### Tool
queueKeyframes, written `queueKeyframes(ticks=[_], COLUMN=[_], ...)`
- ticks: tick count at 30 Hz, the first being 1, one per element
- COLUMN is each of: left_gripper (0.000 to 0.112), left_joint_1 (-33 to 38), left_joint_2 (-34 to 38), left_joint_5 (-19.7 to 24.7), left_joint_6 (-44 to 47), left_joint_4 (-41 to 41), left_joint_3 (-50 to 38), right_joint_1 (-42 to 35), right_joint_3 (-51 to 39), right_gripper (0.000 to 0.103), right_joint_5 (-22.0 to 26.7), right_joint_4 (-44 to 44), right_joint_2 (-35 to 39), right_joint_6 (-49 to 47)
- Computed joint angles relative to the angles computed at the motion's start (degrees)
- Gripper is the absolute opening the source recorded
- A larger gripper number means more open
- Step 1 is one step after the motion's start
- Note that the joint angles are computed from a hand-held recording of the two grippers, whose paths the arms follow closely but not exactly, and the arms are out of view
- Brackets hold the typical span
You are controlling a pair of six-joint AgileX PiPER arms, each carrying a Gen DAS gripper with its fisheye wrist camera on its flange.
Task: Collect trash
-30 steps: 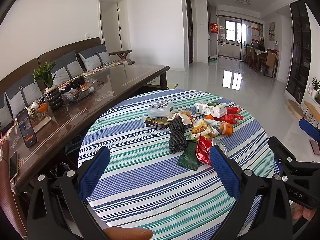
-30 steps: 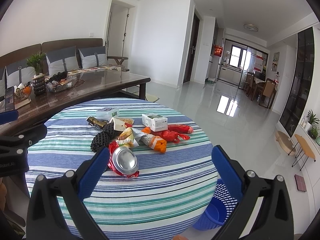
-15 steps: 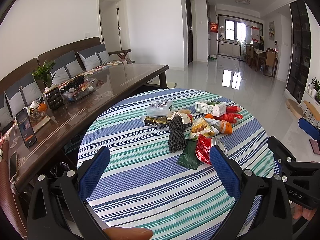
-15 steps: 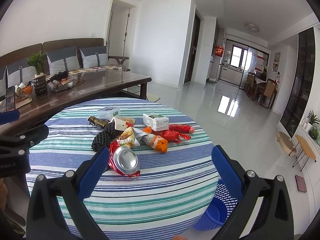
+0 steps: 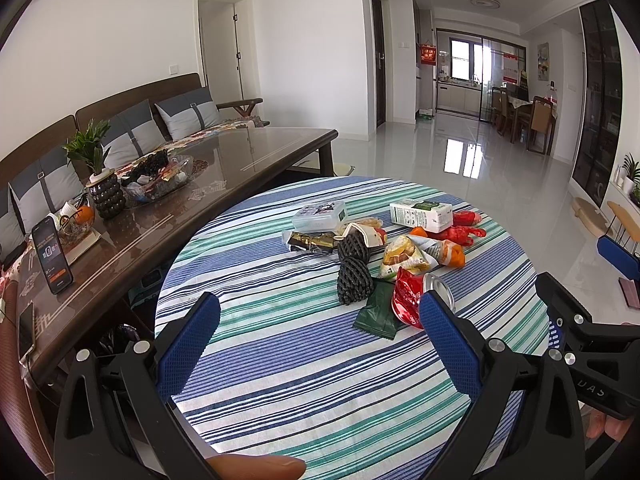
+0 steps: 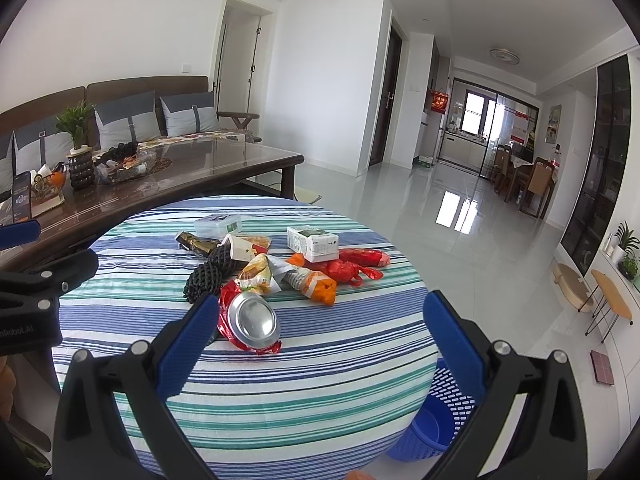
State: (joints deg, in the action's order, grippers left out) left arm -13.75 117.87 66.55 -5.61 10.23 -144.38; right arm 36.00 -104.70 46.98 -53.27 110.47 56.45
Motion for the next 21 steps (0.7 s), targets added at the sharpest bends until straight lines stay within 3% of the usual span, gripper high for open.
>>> queueKeyframes(ticks=[21], left_gripper=[0.099], left_joint_1=[0.0], left_joint_2=[0.4], left_joint_5=[0.5], left_joint_6=[0.2], left_joint_4=[0.0], left_joint_3=[-0.8], right_joint_1=[0.0], right_joint_3=[0.2], right_gripper=[0.098], right_joint_5=[0.0], right_joint_4=[-0.1], right_joint_2=[0.0], right_joint_6=[0.1])
